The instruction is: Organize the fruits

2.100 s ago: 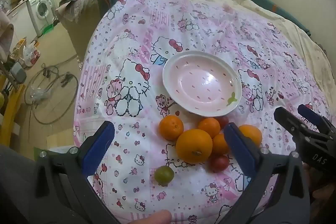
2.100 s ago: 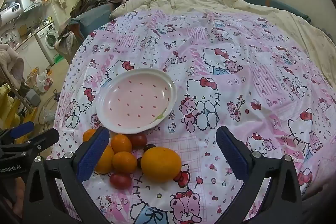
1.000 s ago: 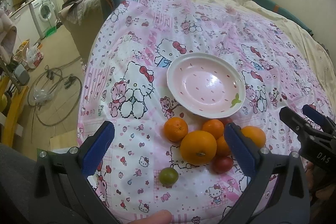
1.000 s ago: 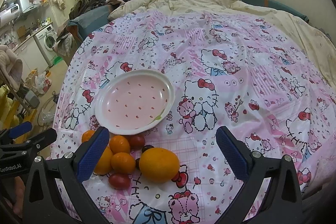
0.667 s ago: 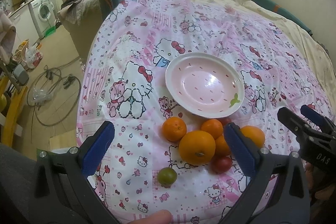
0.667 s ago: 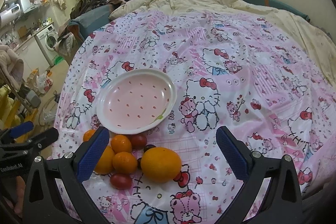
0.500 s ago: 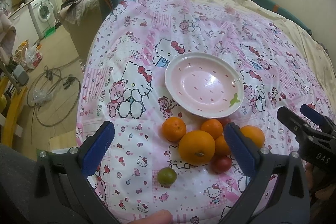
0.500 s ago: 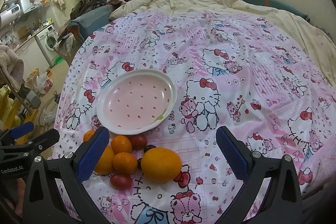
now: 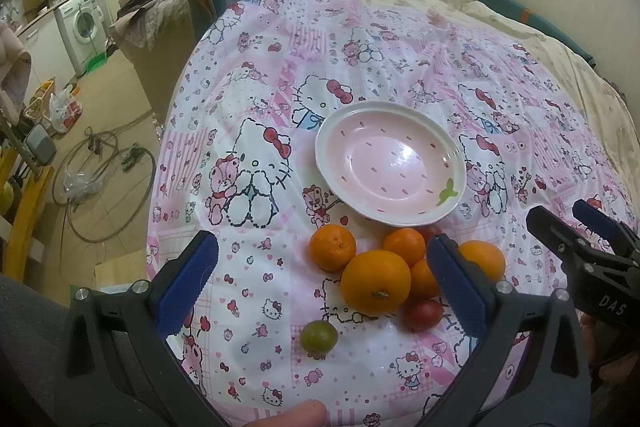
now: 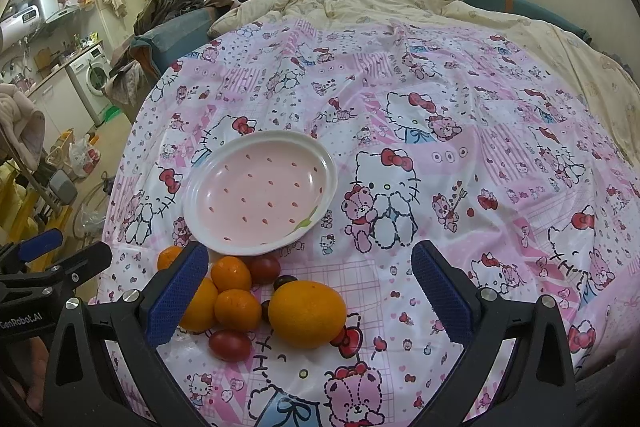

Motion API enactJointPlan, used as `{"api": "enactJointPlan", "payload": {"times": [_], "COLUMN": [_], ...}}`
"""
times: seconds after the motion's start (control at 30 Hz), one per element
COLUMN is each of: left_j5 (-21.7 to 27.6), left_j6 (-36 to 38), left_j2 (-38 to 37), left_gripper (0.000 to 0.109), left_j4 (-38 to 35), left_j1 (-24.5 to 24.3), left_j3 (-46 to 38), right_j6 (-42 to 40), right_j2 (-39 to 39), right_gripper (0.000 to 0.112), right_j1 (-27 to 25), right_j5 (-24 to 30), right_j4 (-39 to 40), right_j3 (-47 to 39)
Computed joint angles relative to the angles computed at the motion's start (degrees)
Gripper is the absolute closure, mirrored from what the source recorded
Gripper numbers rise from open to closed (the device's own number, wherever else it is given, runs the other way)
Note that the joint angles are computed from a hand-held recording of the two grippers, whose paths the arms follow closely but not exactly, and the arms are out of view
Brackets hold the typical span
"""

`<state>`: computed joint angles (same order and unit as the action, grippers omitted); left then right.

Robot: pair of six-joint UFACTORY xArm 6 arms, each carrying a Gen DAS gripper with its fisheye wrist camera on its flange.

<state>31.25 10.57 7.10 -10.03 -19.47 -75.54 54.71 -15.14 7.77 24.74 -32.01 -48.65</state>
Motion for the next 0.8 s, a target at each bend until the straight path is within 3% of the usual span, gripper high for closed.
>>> {"api": "enactJointPlan", "payload": {"times": [0.8], "left_j5": [-0.47], "left_j6": [0.88], "left_j2": [0.13], "left_gripper": [0.006], "left_j4": [-1.17], "left_j1": [0.49], "left_j3": [0.27], "right_j6": [-2.35], "right_j2": [0.08], "right_gripper": [0.009], "right_j1": [-0.28], "right_j5": [-1.31], "right_j4": [3.27], "right_j3": [0.62]}}
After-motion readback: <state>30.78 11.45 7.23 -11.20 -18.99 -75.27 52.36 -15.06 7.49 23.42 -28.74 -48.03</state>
